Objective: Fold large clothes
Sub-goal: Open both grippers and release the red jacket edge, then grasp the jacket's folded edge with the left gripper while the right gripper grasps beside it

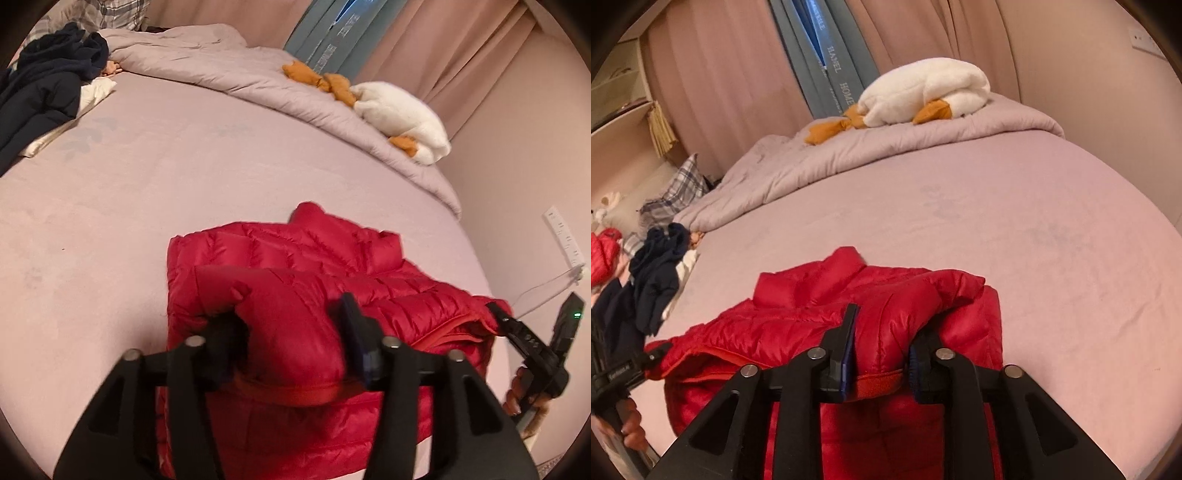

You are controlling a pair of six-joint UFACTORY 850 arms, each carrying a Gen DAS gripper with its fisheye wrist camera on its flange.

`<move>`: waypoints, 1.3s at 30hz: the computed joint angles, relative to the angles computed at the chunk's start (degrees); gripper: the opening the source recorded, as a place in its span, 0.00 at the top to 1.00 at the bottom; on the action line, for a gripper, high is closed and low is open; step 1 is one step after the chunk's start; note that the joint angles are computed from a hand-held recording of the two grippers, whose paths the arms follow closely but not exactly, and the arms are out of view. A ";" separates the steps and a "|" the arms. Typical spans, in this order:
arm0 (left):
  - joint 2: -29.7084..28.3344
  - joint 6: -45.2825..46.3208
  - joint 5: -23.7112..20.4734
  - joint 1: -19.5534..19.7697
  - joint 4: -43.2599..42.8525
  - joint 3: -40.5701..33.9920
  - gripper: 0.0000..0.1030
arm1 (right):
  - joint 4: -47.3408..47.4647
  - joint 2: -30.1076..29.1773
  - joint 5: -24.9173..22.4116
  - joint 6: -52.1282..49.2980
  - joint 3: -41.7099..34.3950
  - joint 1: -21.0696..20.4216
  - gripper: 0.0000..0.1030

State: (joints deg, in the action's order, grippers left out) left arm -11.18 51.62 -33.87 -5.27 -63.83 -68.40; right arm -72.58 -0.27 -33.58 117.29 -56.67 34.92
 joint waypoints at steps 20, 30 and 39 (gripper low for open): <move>2.28 0.96 3.30 3.85 -2.41 1.14 0.16 | -5.18 4.74 -6.43 3.63 2.77 -0.04 0.31; -6.29 -7.92 2.22 1.49 8.06 -7.92 0.27 | 8.80 -3.77 4.37 -19.47 -5.48 -5.78 0.31; -12.32 -13.72 -0.50 -1.05 16.23 -15.03 0.66 | 19.56 -11.69 -0.33 -40.79 -14.41 -6.75 0.38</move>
